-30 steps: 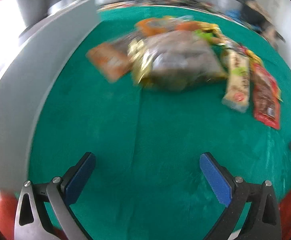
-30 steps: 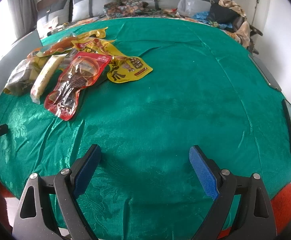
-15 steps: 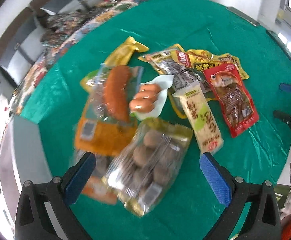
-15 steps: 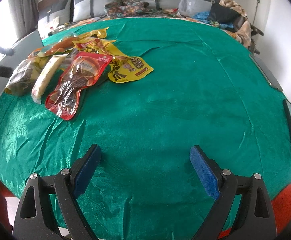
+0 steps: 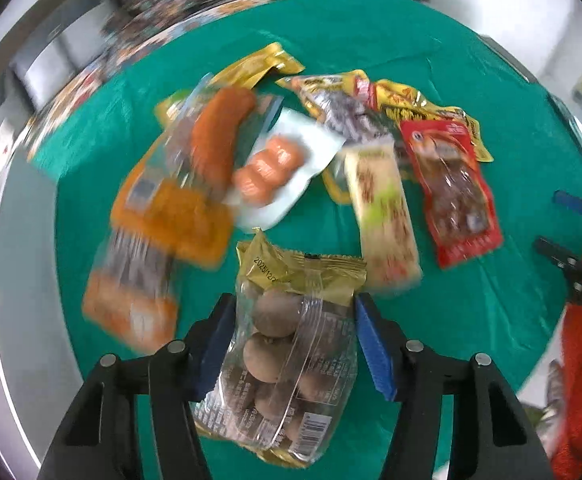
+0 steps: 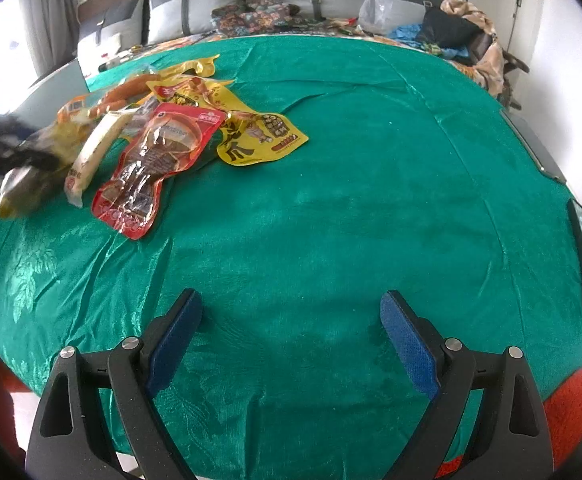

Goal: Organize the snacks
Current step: 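Grasp the clear bag of brown round snacks with the left gripper and lift, then carry the bag toward the white box with the left gripper while the right gripper grasps the cream stick snack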

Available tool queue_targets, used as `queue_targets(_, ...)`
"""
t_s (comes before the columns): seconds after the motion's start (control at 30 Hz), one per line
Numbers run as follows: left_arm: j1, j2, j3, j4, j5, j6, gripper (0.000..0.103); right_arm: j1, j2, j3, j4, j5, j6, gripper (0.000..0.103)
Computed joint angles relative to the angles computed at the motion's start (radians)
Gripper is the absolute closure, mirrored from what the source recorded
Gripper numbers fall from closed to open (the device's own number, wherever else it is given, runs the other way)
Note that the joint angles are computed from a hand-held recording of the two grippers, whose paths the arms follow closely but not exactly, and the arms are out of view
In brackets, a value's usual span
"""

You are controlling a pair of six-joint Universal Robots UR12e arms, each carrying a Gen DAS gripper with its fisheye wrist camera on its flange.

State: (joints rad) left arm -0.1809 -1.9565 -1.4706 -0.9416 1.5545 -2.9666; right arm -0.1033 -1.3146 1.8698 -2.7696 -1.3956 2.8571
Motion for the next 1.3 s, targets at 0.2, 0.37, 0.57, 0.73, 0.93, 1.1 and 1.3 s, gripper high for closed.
queue_targets(0.2, 0.014, 0.099, -0.139, 0.072, -0.051, -0.153, 0.041, 0.001, 0.002, 0.001, -0.006, -0.004, 0.005, 0.010)
queue_targets(0.37, 0.010, 0.108, -0.173, 0.127, -0.042, -0.156, 0.027, 0.000, 0.001, 0.004, -0.013, -0.003, 0.010, 0.010)
queue_targets(0.57, -0.003, 0.099, -0.182, 0.136, 0.008, -0.104, 0.021, 0.000, 0.001, 0.005, -0.017, -0.005, 0.013, 0.010)
queue_targets(0.73, -0.027, 0.097, -0.199, 0.154, 0.088, -0.052, 0.021, -0.003, 0.000, 0.000, 0.002, -0.003, 0.013, 0.010)
queue_targets(0.93, -0.030, 0.112, -0.230, 0.209, 0.109, -0.085, 0.034, -0.026, 0.004, -0.100, 0.243, 0.174, 0.112, 0.013)
queue_targets(1.1, -0.019, 0.130, -0.264, 0.280, 0.092, -0.232, 0.041, 0.052, 0.091, -0.255, 0.403, 0.180, 0.124, 0.015)
queue_targets(1.3, -0.003, 0.173, -0.324, 0.382, 0.089, -0.374, 0.041, 0.153, 0.154, -0.315, 0.356, -0.054, 0.115, 0.028)
